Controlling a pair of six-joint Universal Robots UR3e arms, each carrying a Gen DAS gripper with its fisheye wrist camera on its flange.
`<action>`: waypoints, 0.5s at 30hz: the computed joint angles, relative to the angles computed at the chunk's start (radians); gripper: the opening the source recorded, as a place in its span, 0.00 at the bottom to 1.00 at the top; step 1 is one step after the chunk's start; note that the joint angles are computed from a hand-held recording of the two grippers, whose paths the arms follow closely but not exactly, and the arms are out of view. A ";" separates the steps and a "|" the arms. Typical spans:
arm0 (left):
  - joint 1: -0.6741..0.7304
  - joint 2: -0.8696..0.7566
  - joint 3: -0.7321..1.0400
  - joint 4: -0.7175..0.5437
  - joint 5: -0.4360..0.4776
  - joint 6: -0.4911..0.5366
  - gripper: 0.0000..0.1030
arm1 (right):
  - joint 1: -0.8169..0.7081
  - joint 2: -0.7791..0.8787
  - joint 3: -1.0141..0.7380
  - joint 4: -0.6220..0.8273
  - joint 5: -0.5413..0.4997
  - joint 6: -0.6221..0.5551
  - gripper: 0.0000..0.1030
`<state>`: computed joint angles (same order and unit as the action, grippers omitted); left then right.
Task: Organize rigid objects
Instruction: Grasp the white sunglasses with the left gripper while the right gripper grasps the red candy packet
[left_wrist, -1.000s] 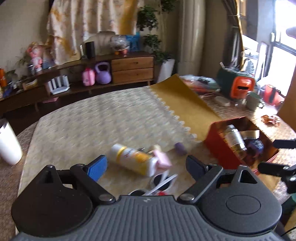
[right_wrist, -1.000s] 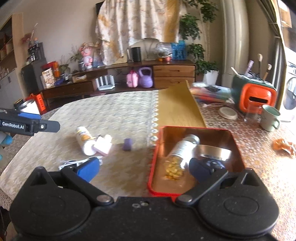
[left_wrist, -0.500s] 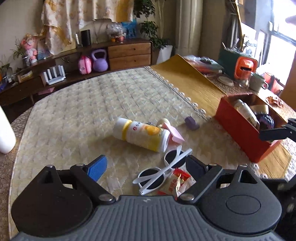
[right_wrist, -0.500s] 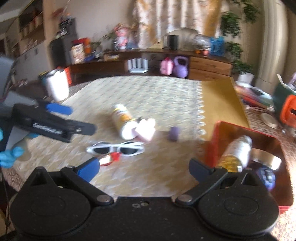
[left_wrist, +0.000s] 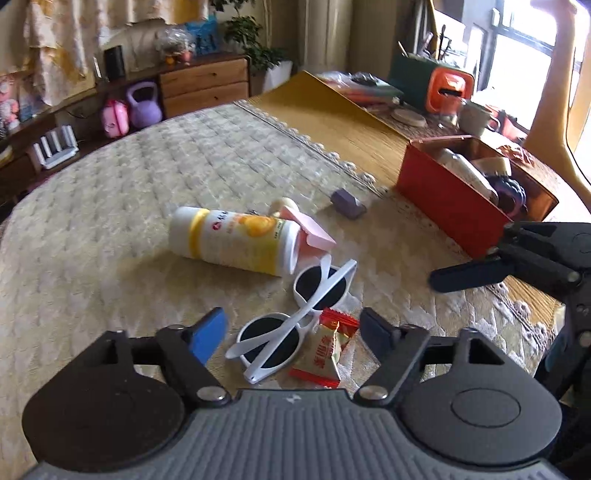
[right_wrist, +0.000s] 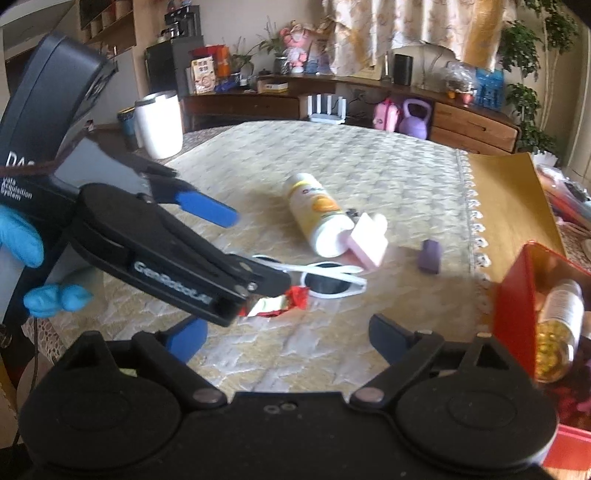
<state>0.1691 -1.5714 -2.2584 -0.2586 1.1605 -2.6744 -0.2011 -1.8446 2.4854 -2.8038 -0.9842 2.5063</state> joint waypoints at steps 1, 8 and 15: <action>0.000 -0.016 0.013 -0.008 -0.005 0.006 0.68 | 0.012 0.020 -0.003 -0.019 -0.007 0.006 0.86; -0.005 -0.086 0.111 -0.104 -0.041 0.087 0.44 | 0.087 0.169 -0.054 -0.128 -0.051 0.050 0.81; -0.013 -0.153 0.197 -0.159 -0.060 0.081 0.33 | 0.137 0.286 -0.105 -0.197 -0.082 0.086 0.76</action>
